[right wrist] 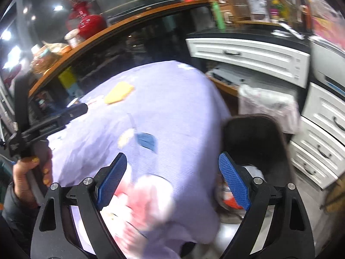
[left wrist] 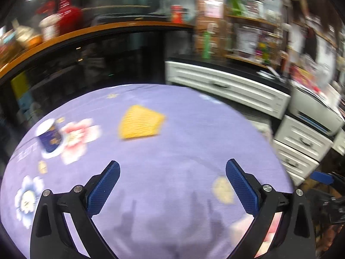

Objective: Collect trash
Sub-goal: 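Move both tools back over the table toward the paper cup and yellow net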

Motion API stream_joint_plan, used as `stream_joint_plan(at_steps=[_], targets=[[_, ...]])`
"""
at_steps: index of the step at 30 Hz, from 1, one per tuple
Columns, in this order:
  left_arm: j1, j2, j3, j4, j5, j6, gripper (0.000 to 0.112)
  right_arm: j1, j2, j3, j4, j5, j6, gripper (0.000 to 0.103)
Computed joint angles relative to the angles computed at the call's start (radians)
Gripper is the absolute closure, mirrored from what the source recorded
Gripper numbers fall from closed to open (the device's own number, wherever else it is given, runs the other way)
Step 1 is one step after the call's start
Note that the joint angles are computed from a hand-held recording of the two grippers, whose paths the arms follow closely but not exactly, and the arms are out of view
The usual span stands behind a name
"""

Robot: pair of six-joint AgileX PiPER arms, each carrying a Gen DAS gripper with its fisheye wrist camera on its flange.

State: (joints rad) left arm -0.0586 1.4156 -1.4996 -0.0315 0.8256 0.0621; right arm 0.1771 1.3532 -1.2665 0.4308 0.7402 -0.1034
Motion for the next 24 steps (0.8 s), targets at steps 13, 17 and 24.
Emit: stream_joint_plan(at_steps=[13,17,24], targets=[[0.432,0.310,-0.307,0.004,0.021,0.086,0.015,0.250,0.347,-0.494,-0.178,0.103,0.146,0.017],[0.487,0.506,-0.589,-0.052,0.165,0.108,0.015,0.294,0.467,-0.662,-0.222,0.177,0.157,0.017],[0.495,0.765,-1.014,-0.083,0.355,0.114,0.015,0.351,0.629,-0.921,-0.296,0.288,0.183,0.017]])
